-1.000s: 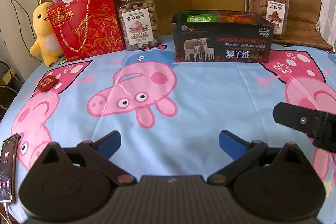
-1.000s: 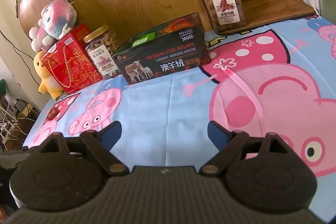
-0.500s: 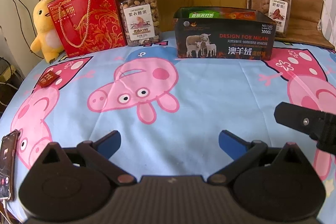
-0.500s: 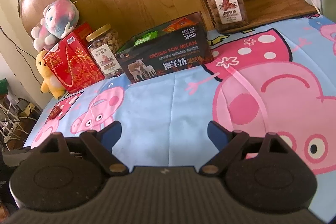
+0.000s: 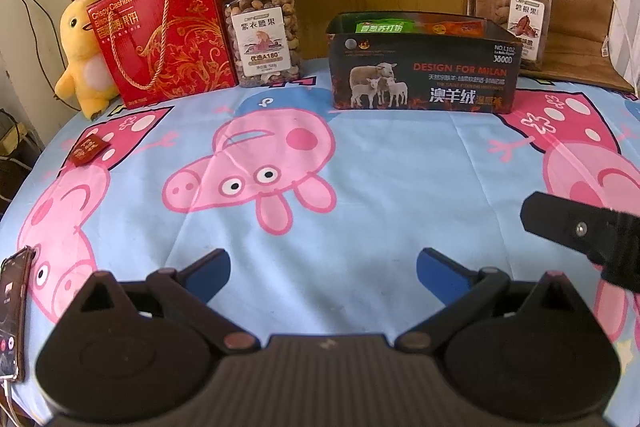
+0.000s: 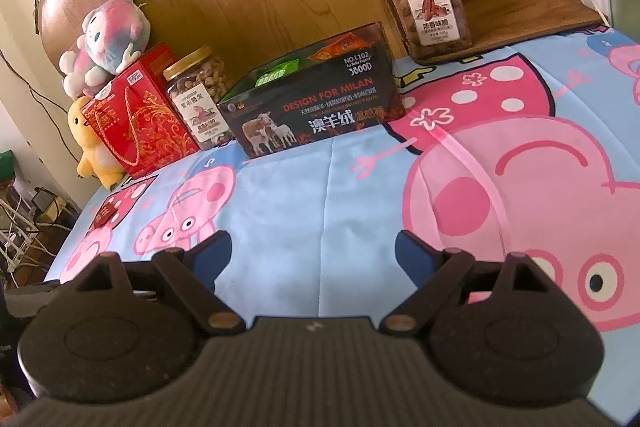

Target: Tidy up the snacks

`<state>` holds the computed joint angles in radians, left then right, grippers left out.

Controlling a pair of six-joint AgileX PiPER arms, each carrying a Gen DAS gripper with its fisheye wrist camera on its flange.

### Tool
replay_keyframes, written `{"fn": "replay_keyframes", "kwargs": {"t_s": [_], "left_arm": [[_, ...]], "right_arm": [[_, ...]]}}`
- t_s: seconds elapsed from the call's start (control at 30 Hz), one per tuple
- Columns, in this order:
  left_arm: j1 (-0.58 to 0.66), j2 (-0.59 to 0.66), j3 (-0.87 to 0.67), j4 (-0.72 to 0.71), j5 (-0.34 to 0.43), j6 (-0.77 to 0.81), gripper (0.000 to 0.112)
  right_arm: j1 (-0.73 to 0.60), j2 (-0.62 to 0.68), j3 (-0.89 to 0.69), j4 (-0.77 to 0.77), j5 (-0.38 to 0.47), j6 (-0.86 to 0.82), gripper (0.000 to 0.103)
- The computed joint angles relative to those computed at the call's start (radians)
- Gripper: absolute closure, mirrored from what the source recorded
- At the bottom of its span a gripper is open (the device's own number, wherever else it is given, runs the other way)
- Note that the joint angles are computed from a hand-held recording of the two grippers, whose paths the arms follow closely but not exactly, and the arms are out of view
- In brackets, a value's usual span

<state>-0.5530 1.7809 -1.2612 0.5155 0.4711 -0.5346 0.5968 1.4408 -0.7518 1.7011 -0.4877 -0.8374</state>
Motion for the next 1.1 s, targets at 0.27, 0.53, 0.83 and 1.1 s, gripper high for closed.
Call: {"fn": "replay_keyframes", "kwargs": {"t_s": [0.27, 0.53, 0.83, 1.1], "left_arm": [[0.005, -0.004, 0.000, -0.033, -0.007, 0.026, 0.009], [0.005, -0.009, 0.002, -0.028, -0.010, 0.022, 0.009], [0.021, -0.011, 0.007, -0.061, -0.025, 0.043, 0.009], [0.018, -0.007, 0.005, -0.049, -0.020, 0.031, 0.009]], "right_arm": [[0.002, -0.010, 0.001, 0.004, 0.002, -0.011, 0.012], [0.003, -0.011, -0.003, -0.005, 0.007, -0.020, 0.012], [0.008, -0.011, 0.003, -0.022, 0.001, -0.002, 0.012], [0.010, -0.011, 0.008, -0.040, -0.002, 0.024, 0.012]]}}
